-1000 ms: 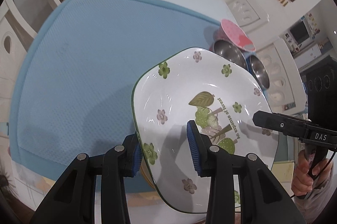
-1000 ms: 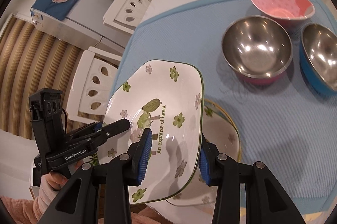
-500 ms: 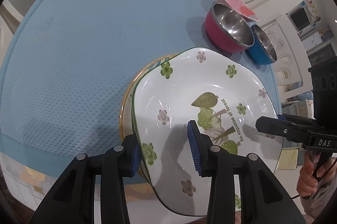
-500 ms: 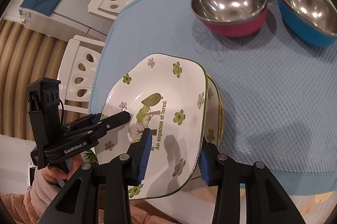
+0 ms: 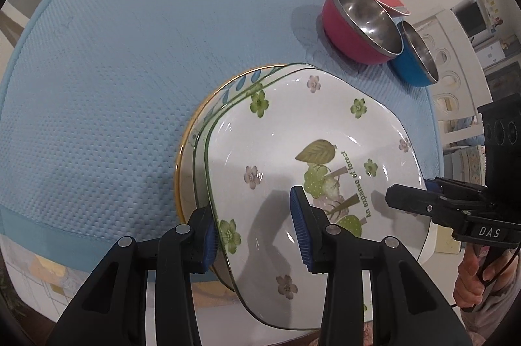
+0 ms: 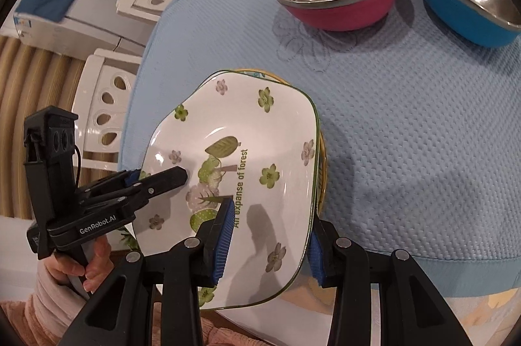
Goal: Organize plates and bowls
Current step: 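Carry the forest plate with both grippers over the plate stack, then lower the forest plate onto the stack and open both grippers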
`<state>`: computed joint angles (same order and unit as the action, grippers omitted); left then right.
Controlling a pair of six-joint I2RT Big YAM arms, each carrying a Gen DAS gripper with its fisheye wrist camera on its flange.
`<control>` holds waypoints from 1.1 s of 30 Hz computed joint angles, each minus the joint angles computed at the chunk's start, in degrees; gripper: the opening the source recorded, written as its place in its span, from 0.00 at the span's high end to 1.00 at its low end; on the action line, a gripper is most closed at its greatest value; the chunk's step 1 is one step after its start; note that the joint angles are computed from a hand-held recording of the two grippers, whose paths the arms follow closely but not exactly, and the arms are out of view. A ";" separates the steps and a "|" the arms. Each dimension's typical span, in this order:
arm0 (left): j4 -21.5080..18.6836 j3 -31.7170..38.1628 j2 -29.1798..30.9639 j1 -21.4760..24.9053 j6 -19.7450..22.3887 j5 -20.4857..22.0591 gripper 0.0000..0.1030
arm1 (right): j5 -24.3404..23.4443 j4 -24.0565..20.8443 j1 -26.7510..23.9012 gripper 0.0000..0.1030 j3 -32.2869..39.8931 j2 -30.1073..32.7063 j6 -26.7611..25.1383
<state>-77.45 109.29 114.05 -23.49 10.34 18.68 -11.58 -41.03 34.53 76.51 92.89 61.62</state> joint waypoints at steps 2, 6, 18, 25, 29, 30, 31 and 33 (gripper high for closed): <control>-1.20 0.99 0.49 -0.14 -0.45 -0.63 0.65 | -0.53 0.55 -0.19 0.61 -0.44 -0.12 0.77; -7.27 6.49 3.59 -0.56 -2.23 -2.30 0.65 | -2.25 -0.39 -0.97 0.61 0.04 0.34 6.10; -12.35 11.95 5.78 -2.34 -2.79 -10.41 0.61 | -4.33 -1.07 -0.90 0.61 0.07 0.05 11.09; -12.11 11.11 4.98 -1.55 -4.03 -10.43 0.61 | -3.84 -8.12 -0.49 0.61 3.15 0.71 7.74; -12.04 10.81 4.20 -0.29 -5.33 -9.72 0.61 | -3.51 -9.35 -0.35 0.61 3.72 1.03 7.50; -12.25 11.14 4.19 -0.03 -5.25 -9.58 0.61 | -3.57 -9.39 -0.40 0.61 3.76 1.05 7.78; -12.40 11.51 4.18 0.28 -5.03 -9.48 0.61 | -3.41 -9.51 -0.49 0.61 3.72 0.94 8.16; -13.33 13.08 4.74 0.76 -4.52 -8.84 0.61 | -3.23 -9.48 -0.73 0.61 3.56 0.68 8.89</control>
